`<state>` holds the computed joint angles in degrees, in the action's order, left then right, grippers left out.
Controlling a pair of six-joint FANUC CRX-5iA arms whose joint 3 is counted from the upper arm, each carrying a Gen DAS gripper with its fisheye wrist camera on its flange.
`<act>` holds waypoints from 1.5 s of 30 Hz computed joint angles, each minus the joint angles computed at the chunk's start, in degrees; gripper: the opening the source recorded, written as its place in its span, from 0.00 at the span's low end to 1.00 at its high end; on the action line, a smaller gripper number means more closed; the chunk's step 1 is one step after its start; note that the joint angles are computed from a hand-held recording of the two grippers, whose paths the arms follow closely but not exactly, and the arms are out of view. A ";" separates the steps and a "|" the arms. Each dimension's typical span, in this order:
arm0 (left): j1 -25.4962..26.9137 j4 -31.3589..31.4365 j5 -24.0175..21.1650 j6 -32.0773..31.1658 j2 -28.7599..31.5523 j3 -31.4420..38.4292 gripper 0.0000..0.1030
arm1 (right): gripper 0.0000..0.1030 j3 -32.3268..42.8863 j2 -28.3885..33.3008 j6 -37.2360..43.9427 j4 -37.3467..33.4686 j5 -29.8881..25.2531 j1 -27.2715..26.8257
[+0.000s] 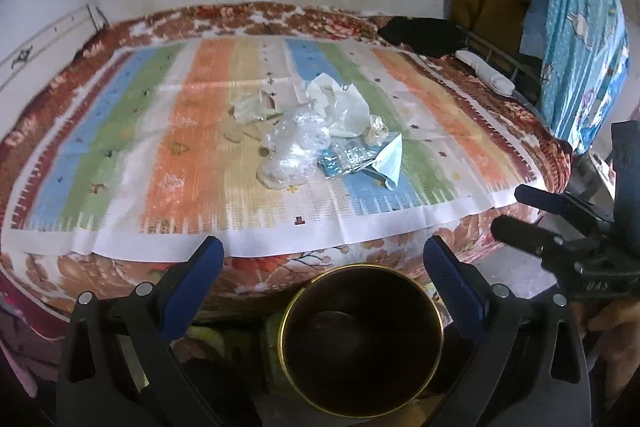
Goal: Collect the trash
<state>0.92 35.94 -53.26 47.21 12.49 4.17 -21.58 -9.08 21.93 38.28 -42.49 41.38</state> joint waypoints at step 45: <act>-7.37 -19.27 -22.20 20.38 40.04 57.18 0.79 | 0.58 34.53 31.44 27.08 -13.83 0.37 -17.35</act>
